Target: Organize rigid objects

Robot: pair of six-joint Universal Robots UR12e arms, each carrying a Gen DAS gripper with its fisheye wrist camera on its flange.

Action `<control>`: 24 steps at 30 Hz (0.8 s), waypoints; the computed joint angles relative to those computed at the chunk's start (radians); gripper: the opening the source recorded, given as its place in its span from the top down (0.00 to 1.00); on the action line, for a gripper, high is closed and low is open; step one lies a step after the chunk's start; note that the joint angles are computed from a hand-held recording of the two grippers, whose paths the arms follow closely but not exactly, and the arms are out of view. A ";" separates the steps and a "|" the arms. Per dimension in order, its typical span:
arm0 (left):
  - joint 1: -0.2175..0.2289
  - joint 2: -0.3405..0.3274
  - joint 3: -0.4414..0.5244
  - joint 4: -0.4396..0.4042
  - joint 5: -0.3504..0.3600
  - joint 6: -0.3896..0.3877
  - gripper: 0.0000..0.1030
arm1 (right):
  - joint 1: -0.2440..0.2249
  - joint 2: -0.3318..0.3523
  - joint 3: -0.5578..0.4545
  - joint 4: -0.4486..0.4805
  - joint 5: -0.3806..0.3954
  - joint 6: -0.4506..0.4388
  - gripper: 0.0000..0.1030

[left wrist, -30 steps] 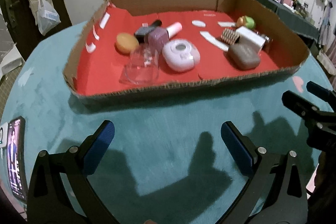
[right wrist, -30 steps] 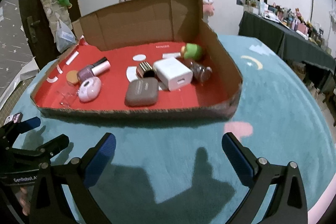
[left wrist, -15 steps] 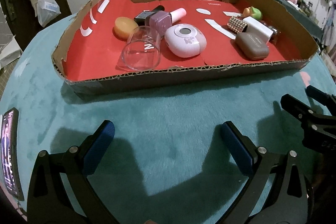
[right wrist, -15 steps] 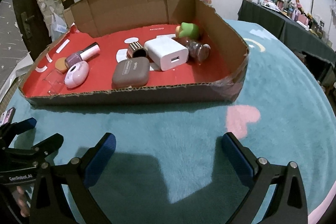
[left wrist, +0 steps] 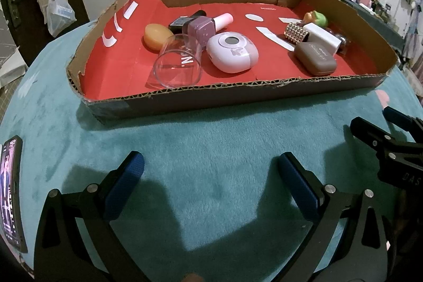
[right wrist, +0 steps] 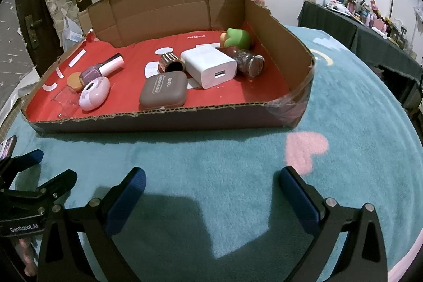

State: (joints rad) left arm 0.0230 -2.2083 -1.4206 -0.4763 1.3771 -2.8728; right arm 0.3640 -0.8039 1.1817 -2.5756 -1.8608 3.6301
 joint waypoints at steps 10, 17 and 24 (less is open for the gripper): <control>0.000 0.001 -0.004 0.010 -0.003 0.004 0.00 | 0.002 0.002 -0.006 0.011 -0.009 -0.003 0.00; 0.001 0.001 -0.004 0.013 -0.004 0.005 0.00 | 0.002 0.002 -0.005 0.010 -0.008 -0.003 0.00; 0.002 0.000 -0.002 0.007 -0.008 0.002 0.00 | 0.002 0.002 -0.006 0.011 -0.009 -0.003 0.00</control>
